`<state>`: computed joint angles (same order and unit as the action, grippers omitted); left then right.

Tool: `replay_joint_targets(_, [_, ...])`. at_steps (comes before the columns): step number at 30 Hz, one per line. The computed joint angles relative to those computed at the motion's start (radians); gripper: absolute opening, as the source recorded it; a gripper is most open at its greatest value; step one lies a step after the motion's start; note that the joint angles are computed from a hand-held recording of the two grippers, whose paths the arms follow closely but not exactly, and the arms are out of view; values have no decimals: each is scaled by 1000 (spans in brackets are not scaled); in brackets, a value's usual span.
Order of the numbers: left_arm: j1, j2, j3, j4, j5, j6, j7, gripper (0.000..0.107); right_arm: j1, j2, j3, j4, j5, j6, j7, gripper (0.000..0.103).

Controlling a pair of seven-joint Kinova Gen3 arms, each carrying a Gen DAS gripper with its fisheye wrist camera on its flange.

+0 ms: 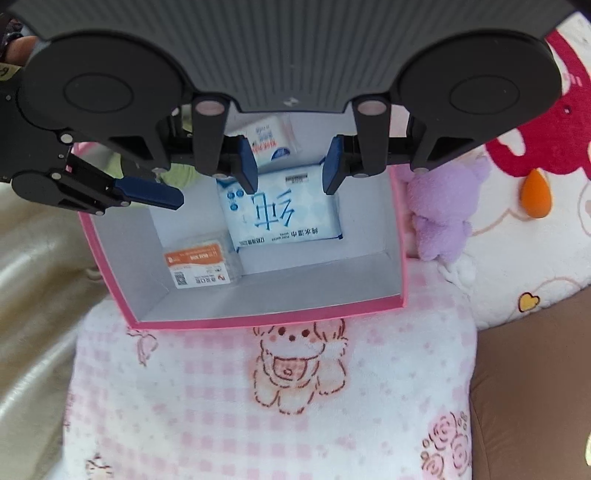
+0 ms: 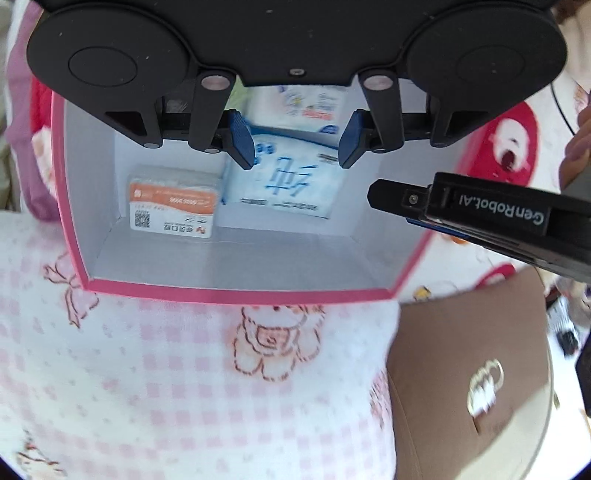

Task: Organize objects
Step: 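Lower the blue wipes pack into the pink box and open the left gripper, then withdraw the left gripper up and away from the pink box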

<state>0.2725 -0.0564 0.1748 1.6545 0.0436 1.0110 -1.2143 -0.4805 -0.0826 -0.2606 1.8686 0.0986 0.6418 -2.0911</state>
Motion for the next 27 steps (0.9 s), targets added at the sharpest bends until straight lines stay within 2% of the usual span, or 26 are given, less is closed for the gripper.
replay_joint_targets(2, [-3,-27,-11,8,26,15,-44,37,-15,-31,-8,18,6,-4,-32,56])
replay_joint_targets(3, [-6,-40,-14,10,33,28,-57,37,-6,-32,-40,14,31,2,-66,56])
replay_joint_targets(8, [-19,-103,-29,26,74,76,-133,38,-35,-59,-92,-21,86,96,-132,57])
replay_joint_targets(13, [-40,-160,-46,40,108,122,-181,40,-34,-95,-116,-9,106,107,-218,57])
replay_joint_targets(16, [-54,-187,-70,41,141,153,-222,41,-25,-108,-159,-19,160,135,-292,57])
replay_joint_targets(21, [-78,-234,-84,39,164,179,-260,41,-44,-101,-186,-62,184,203,-329,57])
replay_joint_targets(24, [-85,-247,-110,35,203,198,-292,42,-61,-93,-192,-90,201,241,-342,58])
replay_joint_targets(27, [-95,-262,-107,30,207,215,-303,43,-74,-99,-183,-106,195,254,-353,58])
